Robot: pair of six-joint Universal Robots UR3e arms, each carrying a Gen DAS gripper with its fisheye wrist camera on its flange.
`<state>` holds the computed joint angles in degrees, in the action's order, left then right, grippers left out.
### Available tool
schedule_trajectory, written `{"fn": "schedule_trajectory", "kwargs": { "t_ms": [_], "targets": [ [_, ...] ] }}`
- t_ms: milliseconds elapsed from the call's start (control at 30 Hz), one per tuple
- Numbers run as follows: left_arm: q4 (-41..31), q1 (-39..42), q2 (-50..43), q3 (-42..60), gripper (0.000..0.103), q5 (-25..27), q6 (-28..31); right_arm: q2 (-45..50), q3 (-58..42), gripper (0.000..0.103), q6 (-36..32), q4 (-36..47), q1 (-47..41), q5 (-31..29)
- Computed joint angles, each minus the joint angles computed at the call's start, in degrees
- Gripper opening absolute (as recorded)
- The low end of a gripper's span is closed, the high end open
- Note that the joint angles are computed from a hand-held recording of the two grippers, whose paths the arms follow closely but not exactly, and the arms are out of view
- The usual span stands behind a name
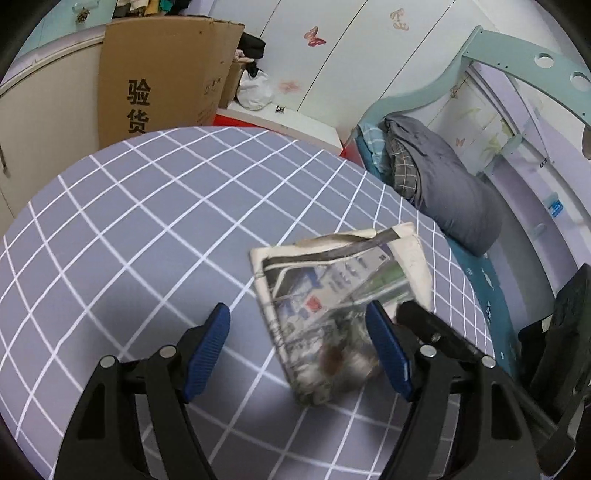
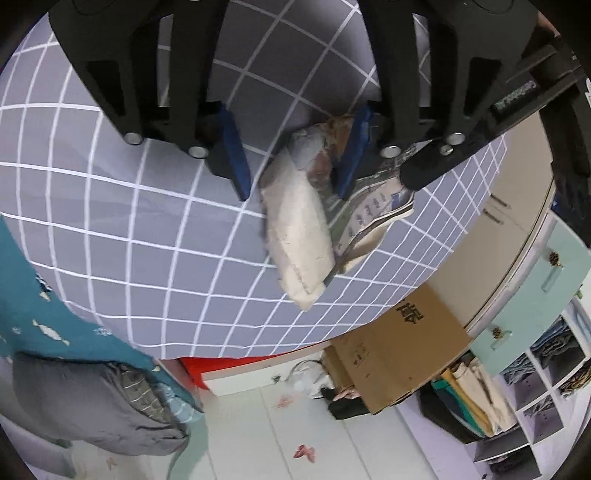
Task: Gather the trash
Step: 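Grasp the crumpled newspaper bundle with both tools, then carry the newspaper bundle with both tools to the wastebasket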
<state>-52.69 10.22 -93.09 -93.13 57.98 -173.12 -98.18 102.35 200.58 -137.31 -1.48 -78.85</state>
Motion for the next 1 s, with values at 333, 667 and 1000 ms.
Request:
{"fn": "schedule_trajectory", "kwargs": {
  "t_ms": [333, 667, 1000],
  "targets": [
    [0.36, 2.55, 0.91, -2.00, 0.022, -2.42, 1.89, 1.33, -2.16, 0.035, 1.20, -1.23, 4.09, -1.45],
    [-12.43, 16.41, 10.27, -4.21, 0.022, -10.23, 11.85, 9.36, -15.32, 0.035, 5.53, 1.08, 14.48, -6.38],
    [-38.70, 39.48, 13.70, 3.52, 0.022, -18.83, 32.33, 31.18, -49.23, 0.035, 8.44, 12.46, 30.02, -14.01]
  ]
}}
